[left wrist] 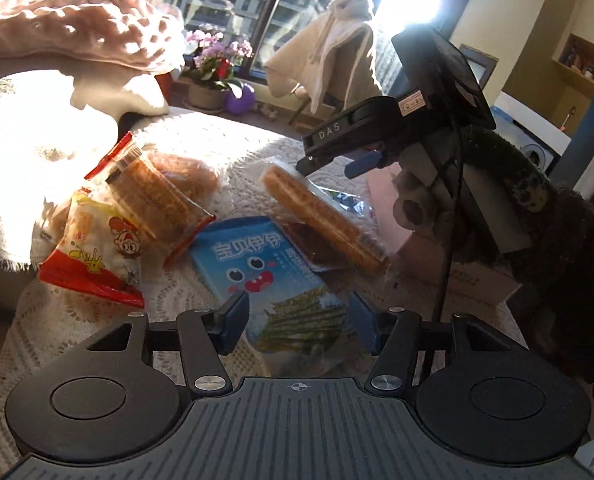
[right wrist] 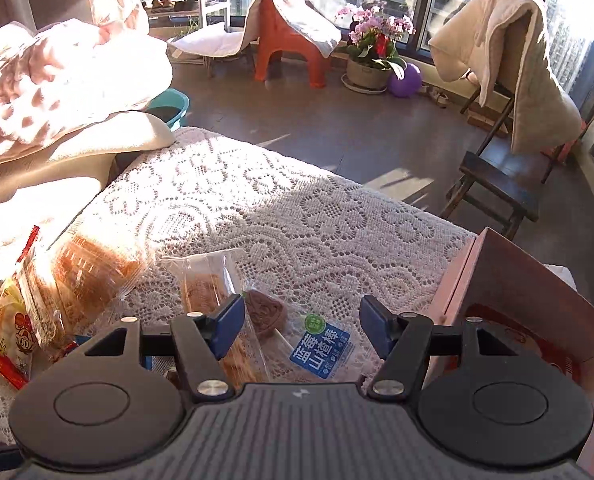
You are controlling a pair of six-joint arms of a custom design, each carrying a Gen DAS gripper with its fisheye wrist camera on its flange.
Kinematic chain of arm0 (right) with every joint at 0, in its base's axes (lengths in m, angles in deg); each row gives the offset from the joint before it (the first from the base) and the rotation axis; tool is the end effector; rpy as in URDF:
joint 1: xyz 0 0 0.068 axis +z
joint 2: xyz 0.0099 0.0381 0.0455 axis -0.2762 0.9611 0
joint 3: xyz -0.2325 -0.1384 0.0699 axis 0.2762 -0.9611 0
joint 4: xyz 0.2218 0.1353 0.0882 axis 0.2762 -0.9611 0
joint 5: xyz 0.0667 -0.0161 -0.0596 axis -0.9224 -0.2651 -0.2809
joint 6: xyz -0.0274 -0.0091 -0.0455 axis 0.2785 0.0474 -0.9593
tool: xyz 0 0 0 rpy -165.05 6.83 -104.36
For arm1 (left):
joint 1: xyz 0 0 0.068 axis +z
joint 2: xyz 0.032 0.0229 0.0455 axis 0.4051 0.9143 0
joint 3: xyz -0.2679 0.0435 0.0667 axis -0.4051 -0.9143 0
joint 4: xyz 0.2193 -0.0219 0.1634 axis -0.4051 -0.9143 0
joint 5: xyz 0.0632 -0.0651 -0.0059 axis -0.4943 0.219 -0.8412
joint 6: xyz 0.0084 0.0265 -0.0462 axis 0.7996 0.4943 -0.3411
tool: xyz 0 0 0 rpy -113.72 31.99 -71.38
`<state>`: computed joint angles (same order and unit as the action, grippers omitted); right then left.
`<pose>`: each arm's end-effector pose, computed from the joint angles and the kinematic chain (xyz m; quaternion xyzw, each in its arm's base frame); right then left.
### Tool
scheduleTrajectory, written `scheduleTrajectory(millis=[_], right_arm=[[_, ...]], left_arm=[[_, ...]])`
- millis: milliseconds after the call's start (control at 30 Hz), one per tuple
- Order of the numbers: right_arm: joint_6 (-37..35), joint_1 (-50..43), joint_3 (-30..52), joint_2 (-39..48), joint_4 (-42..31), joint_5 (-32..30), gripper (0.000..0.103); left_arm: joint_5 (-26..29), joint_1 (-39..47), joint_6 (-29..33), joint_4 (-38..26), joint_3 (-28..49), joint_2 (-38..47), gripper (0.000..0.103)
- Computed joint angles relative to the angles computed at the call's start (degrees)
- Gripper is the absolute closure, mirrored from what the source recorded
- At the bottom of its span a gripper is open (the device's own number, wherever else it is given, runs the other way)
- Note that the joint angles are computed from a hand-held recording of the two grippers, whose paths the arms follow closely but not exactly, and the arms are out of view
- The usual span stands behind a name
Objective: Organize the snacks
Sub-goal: 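Grasp the brown jelly packet with the left tool while the right tool reaches the blueberry stick packet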
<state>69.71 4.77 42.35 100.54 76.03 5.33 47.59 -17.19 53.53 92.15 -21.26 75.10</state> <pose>0.3802 0.1396 0.1012 -0.0655 0.9520 0.0225 0.2982 0.1850 -0.1585 0.0924 0.0840 0.8905 -0.2342 0.3810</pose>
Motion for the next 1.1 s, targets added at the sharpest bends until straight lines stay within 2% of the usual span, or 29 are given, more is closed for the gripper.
scheduleTrajectory(millis=[133, 200, 367, 533, 667, 800, 833, 967, 1100], right_arm=[[3.71, -1.48, 9.12, 7.43, -6.04, -3.89, 0.039], [6.41, -1.13, 10.78, 8.83, -8.49, -6.43, 0.039], [6.98, 2.94, 2.26, 2.99, -7.35, -8.53, 0.046], [6.29, 7.01, -7.24, -3.28, -4.92, -9.71, 0.047], [6.69, 7.2, -14.56, -9.14, -1.74, -11.35, 0.048], [4.91, 7.74, -25.5, -18.18, 5.08, -5.5, 0.048], [4.7, 7.06, -27.87, -19.84, 6.14, -5.98, 0.048], [6.26, 3.77, -35.55, -24.26, 9.34, -11.94, 0.048], [8.08, 0.31, -39.39, -27.08, 9.63, -24.66, 0.049]], left_arm=[[2.23, 2.46, -1.62, 3.57, -2.79, -0.26, 0.043], [3.29, 3.37, -2.56, 5.9, -4.18, -0.15, 0.043], [3.89, 4.29, -5.34, 8.82, -5.59, 0.59, 0.043], [3.36, 2.69, -5.52, 7.04, -4.82, 0.2, 0.043], [1.85, 0.94, -5.14, 3.0, -5.16, -3.34, 0.043], [4.35, 0.49, -4.98, -3.24, -6.86, -9.42, 0.043], [5.35, 0.42, -4.97, -4.87, -7.01, -10.51, 0.043], [4.65, -3.88, -4.78, -9.38, -6.47, -13.52, 0.043], [2.4, -8.06, -4.3, -10.98, -4.19, -12.28, 0.045]])
